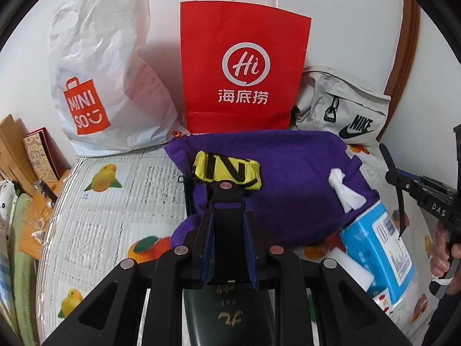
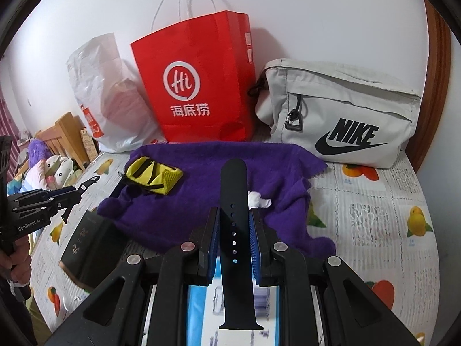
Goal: Organize soft objects
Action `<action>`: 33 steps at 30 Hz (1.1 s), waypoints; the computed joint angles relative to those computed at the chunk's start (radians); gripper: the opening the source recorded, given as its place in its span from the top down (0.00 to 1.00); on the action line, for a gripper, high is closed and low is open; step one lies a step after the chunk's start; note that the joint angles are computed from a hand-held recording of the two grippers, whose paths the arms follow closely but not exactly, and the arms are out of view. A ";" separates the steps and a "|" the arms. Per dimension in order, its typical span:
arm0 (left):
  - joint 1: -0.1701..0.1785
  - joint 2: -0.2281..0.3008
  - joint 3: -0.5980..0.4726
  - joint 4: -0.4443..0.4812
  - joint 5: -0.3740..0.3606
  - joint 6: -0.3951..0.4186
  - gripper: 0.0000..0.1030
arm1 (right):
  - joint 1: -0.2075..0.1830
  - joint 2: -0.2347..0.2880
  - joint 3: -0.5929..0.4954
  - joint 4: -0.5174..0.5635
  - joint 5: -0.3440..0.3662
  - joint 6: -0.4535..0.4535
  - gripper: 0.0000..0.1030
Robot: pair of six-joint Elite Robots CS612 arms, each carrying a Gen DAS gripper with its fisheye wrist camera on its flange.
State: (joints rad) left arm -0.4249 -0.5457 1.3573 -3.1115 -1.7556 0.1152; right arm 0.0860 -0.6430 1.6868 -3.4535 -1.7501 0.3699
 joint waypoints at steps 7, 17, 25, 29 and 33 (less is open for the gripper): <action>-0.005 0.030 -0.069 0.030 0.011 0.002 0.81 | -0.020 0.022 -0.044 0.030 0.019 0.001 0.81; -0.015 0.080 -0.173 0.107 0.008 0.006 0.81 | -0.040 0.048 -0.106 0.102 0.007 0.007 0.81; -0.016 0.122 -0.245 0.158 0.009 -0.014 0.81 | -0.049 0.072 -0.145 0.158 0.021 0.017 0.81; -0.016 0.136 -0.269 0.190 0.017 -0.018 0.81 | -0.056 0.082 -0.159 0.187 0.032 0.021 0.81; -0.015 0.150 -0.294 0.214 0.021 -0.029 0.81 | -0.062 0.088 -0.169 0.211 0.043 0.037 0.81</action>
